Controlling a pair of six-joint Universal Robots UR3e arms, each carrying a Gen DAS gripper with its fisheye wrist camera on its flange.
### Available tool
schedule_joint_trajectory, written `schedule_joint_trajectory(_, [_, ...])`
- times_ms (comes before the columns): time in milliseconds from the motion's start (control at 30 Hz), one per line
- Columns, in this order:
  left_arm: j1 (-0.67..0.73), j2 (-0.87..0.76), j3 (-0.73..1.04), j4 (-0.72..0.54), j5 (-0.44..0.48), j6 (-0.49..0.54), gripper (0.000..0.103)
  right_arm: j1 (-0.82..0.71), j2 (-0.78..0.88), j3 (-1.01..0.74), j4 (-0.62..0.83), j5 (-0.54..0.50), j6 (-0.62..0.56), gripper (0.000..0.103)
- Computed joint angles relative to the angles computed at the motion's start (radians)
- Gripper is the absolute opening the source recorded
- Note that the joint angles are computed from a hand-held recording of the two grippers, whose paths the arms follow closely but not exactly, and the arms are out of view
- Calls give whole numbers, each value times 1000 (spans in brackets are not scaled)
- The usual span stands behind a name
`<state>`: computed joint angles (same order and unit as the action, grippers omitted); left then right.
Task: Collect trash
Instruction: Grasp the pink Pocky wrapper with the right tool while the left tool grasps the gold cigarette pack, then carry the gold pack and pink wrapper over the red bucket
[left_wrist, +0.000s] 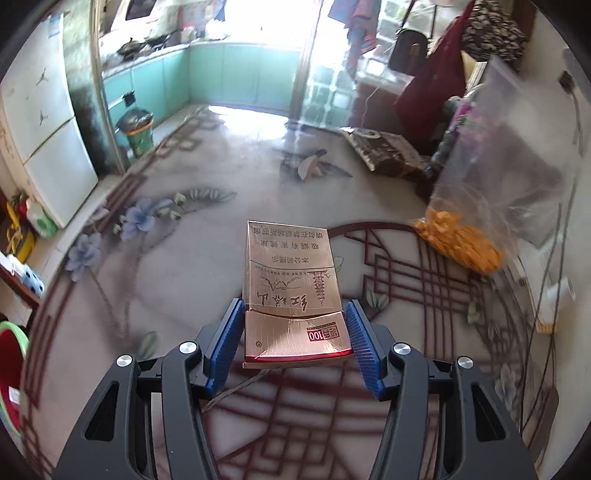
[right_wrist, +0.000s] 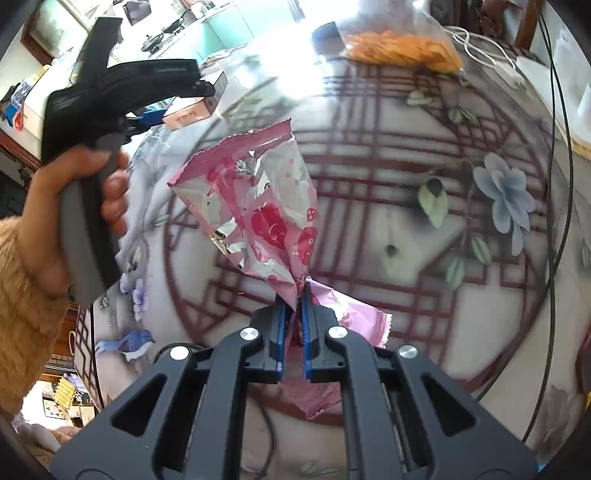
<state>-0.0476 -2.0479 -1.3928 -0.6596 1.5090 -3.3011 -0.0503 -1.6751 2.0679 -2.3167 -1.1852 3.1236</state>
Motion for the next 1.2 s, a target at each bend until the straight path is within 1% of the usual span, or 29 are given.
schedule_joint_trajectory(33, [10,29,-25,-1,-13,13,54,16,-7,-2,-3,-5,12,8])
schedule_joint_trajectory(133, [49,189,-192,15,-61,57,54,73,-37,-12,-1,-22,53,8])
schedule_joint_trajectory(233, [84,300,-303,10,-98,98,54,118,-55,-28,5,-37,76,8])
schedule_joint_trajectory(267, [102,364,-365,4,-112,118,54,146,-50,-41,2,-50,94,8])
schedule_joint_trajectory(467, [241,683,-607,-90,-184,225,54,242,-56,-85,7,-98,148,8])
schedule_joint_trajectory(633, [376,900,-712,-224,-244,297,54,309,-35,-115,-7,-125,180,8])
schedule_joint_trajectory(800, [566,1120,-791,-418,-320,414,54,380,-22,-138,-17,-150,219,8])
schedule_joint_trajectory(833, [613,1163,-800,-466,-337,448,45,393,-17,-144,-18,-156,226,8])
schedule_joint_trajectory(867, [640,1184,-802,-498,-346,470,40,404,-16,-149,-18,-161,231,8])
schedule_joint_trajectory(1000, [811,1294,-801,-682,-407,611,38,453,3,-171,-22,-182,258,8])
schedule_joint_trajectory(1033, [844,1316,-801,-717,-422,640,34,472,10,-179,-24,-192,269,8])
schedule_joint_trajectory(1067, [896,1345,-797,-774,-443,692,32,485,15,-186,-23,-198,277,8])
schedule_joint_trajectory(1100, [925,1360,-796,-809,-454,723,30,498,21,-192,-24,-206,285,8])
schedule_joint_trajectory(1200, [1010,1386,-798,-895,-475,800,30,540,38,-207,-26,-234,314,8])
